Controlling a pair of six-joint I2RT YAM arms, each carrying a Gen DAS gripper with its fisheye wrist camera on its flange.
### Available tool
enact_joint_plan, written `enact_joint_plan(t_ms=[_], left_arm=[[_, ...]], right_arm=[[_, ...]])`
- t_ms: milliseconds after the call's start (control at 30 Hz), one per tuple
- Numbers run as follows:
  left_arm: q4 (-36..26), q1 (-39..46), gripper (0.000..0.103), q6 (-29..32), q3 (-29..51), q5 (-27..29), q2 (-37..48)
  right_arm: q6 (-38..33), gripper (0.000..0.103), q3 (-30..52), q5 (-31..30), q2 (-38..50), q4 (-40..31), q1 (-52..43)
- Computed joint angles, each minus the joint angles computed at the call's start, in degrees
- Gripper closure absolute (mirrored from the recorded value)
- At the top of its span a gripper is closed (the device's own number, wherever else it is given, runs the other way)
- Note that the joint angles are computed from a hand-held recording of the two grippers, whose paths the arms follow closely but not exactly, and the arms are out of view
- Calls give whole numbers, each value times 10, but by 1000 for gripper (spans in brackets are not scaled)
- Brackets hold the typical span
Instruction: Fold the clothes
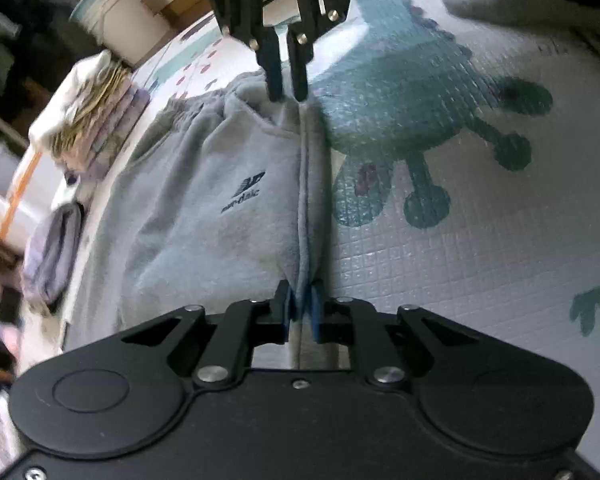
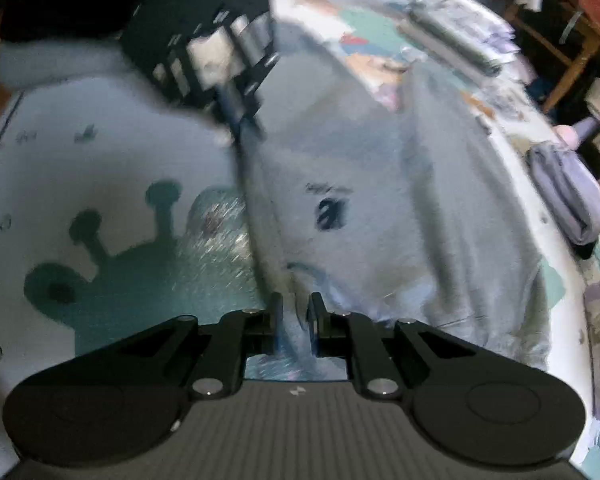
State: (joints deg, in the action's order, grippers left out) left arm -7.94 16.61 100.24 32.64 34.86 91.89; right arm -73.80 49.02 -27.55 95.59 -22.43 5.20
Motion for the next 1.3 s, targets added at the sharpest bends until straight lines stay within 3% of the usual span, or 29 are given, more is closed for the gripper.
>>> enact_joint_plan(t_ms=[33, 133, 267, 300, 367, 433, 533, 600, 633, 733, 800, 867, 933, 1000, 1033, 1133, 1233, 1300], left_arm=[[-14, 3, 94, -1, 6, 0, -2], [-81, 6, 75, 0, 47, 3, 7], [-105, 13, 54, -40, 85, -6, 25], [-110, 19, 52, -45, 93, -11, 31], [-133, 22, 56, -60, 120, -32, 61], [-184, 30, 74, -75, 142, -42, 76], [-213, 35, 75, -82, 146, -51, 69], [-319, 22, 74, -111, 230, -76, 108], [-362, 20, 77, -128, 273, -72, 127], [-337, 16, 79, -216, 318, -28, 138], [-273, 7, 79, -297, 320, -2, 140], [-244, -6, 79, -339, 330, 10, 156], [-174, -21, 79, -382, 315, 7, 170], [-177, -37, 80, -390, 331, -41, 210], [-169, -30, 79, -379, 324, -30, 212], [-213, -19, 79, -355, 339, -39, 213], [-230, -16, 78, -309, 340, -48, 200], [-209, -7, 78, -336, 338, -30, 195]], right_arm=[[0, 86, 7, -8, -1, -2, -7], [-23, 74, 28, 2, 18, -3, -21], [-54, 63, 59, 23, 56, -18, -21], [-60, 60, 63, 27, 63, -23, -18], [-59, 63, 62, 33, 68, -32, -13], [-43, 77, 50, 31, 62, -27, -17], [-38, 77, 39, 35, 54, -23, -20], [-32, 76, 55, 42, 60, -47, -20], [-41, 76, 71, 47, 64, -72, -20], [-43, 76, 138, 36, 83, -162, -26], [-25, 77, 182, 19, 98, -205, -29], [23, 77, 196, 0, 105, -187, -21], [72, 76, 206, -16, 111, -162, -13], [121, 76, 179, -17, 108, -90, 0], [141, 76, 169, -7, 112, -62, 6], [128, 76, 181, 64, 146, -85, 25], [118, 76, 183, 53, 143, -99, 12], [110, 76, 186, 46, 140, -108, 5]])
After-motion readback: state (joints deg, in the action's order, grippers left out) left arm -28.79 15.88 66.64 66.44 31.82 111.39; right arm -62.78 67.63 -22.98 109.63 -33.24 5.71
